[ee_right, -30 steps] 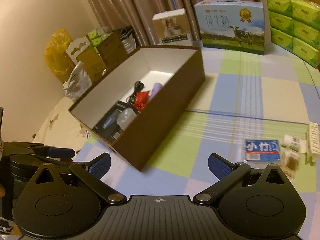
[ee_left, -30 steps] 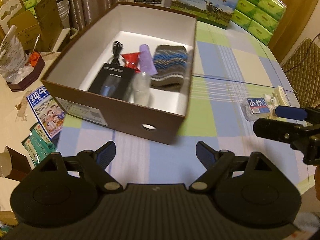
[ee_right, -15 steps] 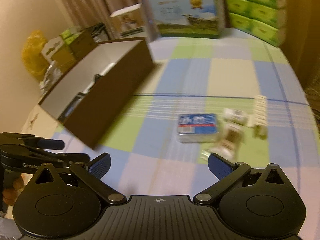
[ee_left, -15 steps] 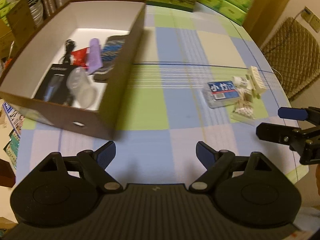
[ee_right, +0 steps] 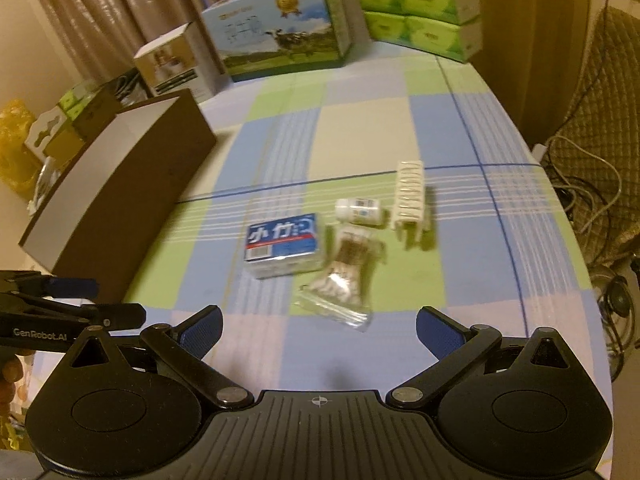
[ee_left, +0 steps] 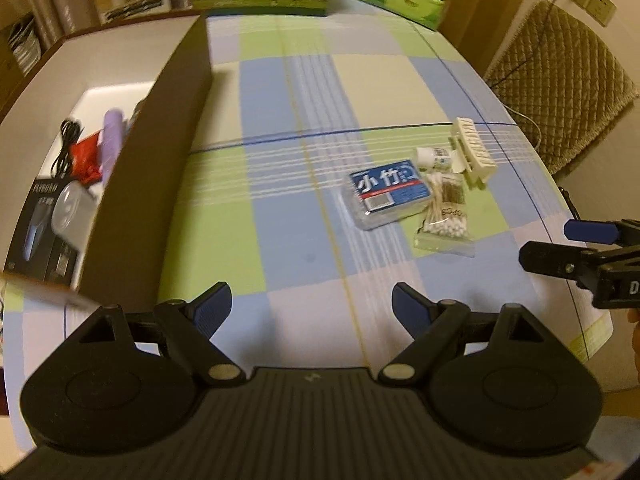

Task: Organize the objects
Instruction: 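Withdraw both tools toward the blue floss box and cotton swab bag, then grasp the cotton swab bag with the right tool while the left tool approaches the floss box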

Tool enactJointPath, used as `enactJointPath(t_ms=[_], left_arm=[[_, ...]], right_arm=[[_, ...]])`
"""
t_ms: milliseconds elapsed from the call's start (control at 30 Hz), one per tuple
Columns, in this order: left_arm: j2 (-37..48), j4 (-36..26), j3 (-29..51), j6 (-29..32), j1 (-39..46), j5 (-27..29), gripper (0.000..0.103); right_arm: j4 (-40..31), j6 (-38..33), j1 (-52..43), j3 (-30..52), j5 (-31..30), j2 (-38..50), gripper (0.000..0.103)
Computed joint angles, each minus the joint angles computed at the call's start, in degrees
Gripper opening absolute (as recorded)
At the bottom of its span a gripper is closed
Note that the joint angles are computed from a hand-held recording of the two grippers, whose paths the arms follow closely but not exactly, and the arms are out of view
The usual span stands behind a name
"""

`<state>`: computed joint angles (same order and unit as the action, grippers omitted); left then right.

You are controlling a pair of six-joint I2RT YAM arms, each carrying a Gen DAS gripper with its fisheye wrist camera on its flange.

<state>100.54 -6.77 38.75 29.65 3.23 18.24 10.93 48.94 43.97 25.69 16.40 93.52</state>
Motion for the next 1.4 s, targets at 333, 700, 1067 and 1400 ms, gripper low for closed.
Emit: enactJointPath(t_ms=[333, 700, 1067, 1400], left_arm=[[2.1, 3.6, 0.9, -1.0, -5.0, -0.2, 0.085], [6.9, 6.7, 2.9, -0.4, -7.6, -0.1, 0.085], [17.0, 12.2, 8.2, 0.1, -10.5, -1.1, 0.083], [22.1, 14.1, 11.3, 1.2, -12.4, -2.6, 0.083]], right_arm=[[4.0, -1.4, -3.6, -1.4, -1.9, 1.5, 0.100], [7.9, -1.7, -5.8, -1.4, -1.8, 5.3, 0.098], [14.3, -3.0, -8.2, 5.3, -2.8, 20.5, 0.058], [16.8, -3.9, -9.7, 10.5, -3.8, 28.2, 0.048]])
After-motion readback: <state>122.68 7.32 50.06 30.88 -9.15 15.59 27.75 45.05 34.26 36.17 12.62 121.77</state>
